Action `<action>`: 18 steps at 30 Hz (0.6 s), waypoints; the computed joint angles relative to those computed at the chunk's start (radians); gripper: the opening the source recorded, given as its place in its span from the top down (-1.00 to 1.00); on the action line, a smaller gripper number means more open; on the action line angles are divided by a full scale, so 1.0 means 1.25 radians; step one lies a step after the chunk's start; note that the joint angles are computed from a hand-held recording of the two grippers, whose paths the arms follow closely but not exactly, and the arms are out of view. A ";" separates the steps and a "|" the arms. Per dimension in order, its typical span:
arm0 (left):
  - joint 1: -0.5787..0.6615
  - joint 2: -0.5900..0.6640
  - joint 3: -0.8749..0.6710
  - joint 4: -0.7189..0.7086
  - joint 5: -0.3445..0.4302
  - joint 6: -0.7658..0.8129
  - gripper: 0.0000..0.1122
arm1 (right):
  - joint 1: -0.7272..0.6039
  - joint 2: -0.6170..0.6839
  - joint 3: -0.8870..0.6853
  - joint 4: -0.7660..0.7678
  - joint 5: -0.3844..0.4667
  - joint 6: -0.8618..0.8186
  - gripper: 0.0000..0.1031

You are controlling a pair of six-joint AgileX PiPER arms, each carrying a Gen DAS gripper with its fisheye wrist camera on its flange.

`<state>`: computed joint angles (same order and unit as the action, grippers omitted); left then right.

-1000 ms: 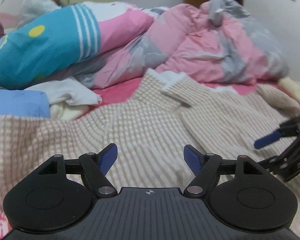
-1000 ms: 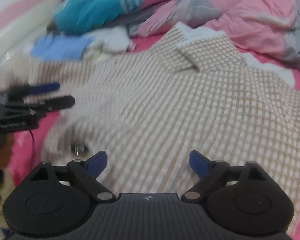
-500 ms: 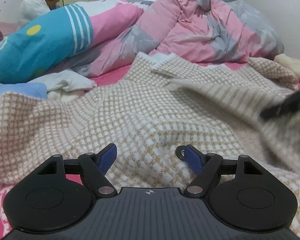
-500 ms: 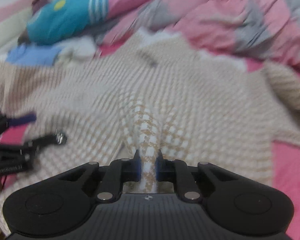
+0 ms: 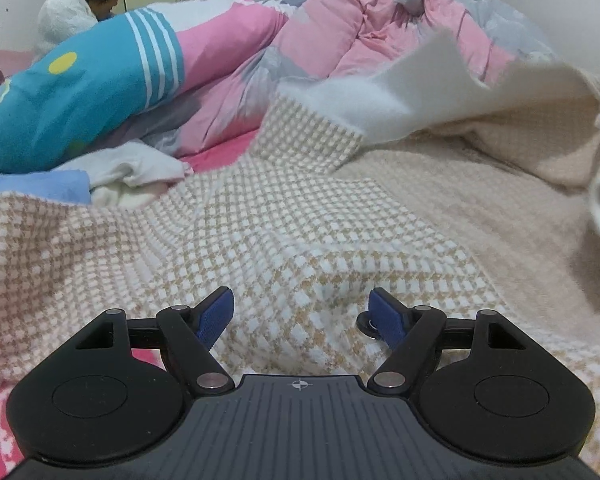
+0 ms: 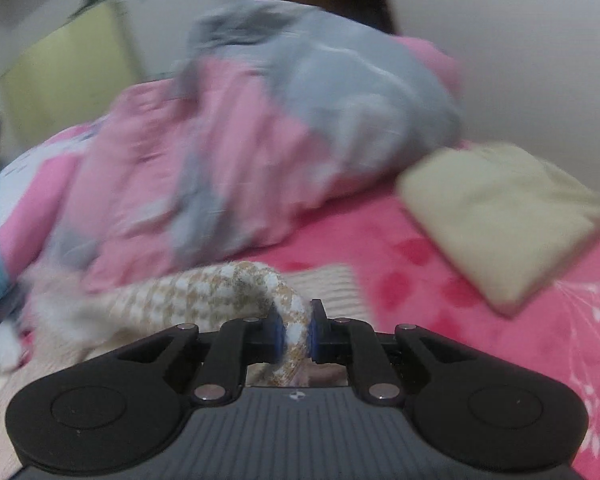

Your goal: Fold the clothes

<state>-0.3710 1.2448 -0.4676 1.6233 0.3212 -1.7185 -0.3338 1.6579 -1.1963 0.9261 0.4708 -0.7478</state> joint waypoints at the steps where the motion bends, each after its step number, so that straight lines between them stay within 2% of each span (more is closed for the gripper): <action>1: 0.006 0.003 0.000 0.002 -0.007 -0.005 -0.34 | -0.015 0.033 0.002 0.027 -0.007 -0.007 0.76; 3: 0.021 0.005 0.000 0.003 -0.024 -0.009 -0.34 | -0.042 0.102 0.006 0.055 -0.001 0.003 0.75; 5: 0.028 0.007 -0.004 -0.020 -0.030 0.011 -0.34 | -0.064 0.157 0.030 0.120 0.013 -0.041 0.47; 7: 0.030 0.008 -0.010 -0.058 -0.029 0.047 -0.34 | -0.131 0.168 0.060 0.257 0.100 -0.149 0.29; 9: 0.045 0.004 -0.013 -0.083 -0.047 0.080 -0.34 | -0.195 0.166 0.072 0.299 0.191 -0.173 0.14; 11: 0.060 -0.001 -0.010 -0.093 -0.067 0.089 -0.34 | -0.239 0.128 0.078 0.261 0.238 -0.153 0.06; 15: 0.075 -0.013 -0.001 -0.092 -0.087 0.074 -0.34 | -0.321 0.002 0.114 0.214 0.315 -0.204 0.00; 18: 0.070 -0.038 0.007 -0.140 -0.076 0.116 -0.34 | -0.346 -0.085 0.112 0.158 0.438 -0.232 0.00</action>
<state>-0.2833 1.1976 -0.4594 1.4489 0.2266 -1.5737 -0.7663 1.5514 -1.0569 1.1234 1.0187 -1.0379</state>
